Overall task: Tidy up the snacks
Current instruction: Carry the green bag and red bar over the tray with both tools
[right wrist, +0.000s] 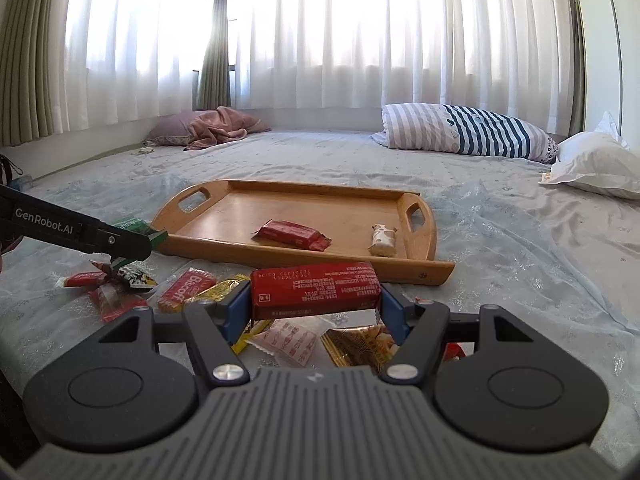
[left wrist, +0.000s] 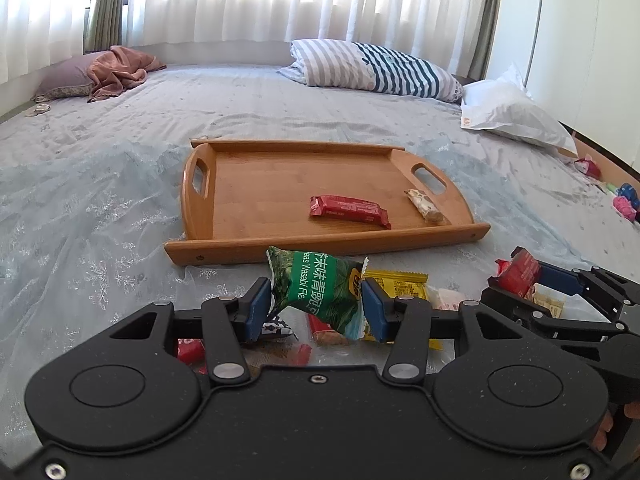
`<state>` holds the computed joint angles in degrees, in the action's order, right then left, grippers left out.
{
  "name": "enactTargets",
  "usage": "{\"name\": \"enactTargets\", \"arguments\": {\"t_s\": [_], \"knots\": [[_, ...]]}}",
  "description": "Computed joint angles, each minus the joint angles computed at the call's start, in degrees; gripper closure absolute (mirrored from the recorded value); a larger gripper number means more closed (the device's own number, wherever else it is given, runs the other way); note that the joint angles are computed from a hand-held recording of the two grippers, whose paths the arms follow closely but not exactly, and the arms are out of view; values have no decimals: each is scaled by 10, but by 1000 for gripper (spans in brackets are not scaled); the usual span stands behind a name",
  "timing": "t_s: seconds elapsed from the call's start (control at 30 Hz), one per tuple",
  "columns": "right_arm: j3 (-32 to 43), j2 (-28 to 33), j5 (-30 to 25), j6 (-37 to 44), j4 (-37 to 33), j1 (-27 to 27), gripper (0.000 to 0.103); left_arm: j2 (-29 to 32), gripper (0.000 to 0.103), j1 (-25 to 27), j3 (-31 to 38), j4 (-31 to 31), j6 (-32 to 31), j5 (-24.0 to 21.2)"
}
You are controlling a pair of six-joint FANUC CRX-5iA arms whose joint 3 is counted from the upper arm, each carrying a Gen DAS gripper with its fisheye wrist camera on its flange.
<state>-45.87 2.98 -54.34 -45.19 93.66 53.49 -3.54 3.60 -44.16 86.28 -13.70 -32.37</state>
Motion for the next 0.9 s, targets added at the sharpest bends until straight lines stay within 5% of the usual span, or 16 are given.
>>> {"name": "enactTargets", "arguments": {"t_s": [0.47,0.9], "knots": [[26,8,50,45,13,-55,33,37,56,-8,46,0,14,17],[80,41,105,239,6,-124,33,88,56,-20,109,-47,74,40]]}}
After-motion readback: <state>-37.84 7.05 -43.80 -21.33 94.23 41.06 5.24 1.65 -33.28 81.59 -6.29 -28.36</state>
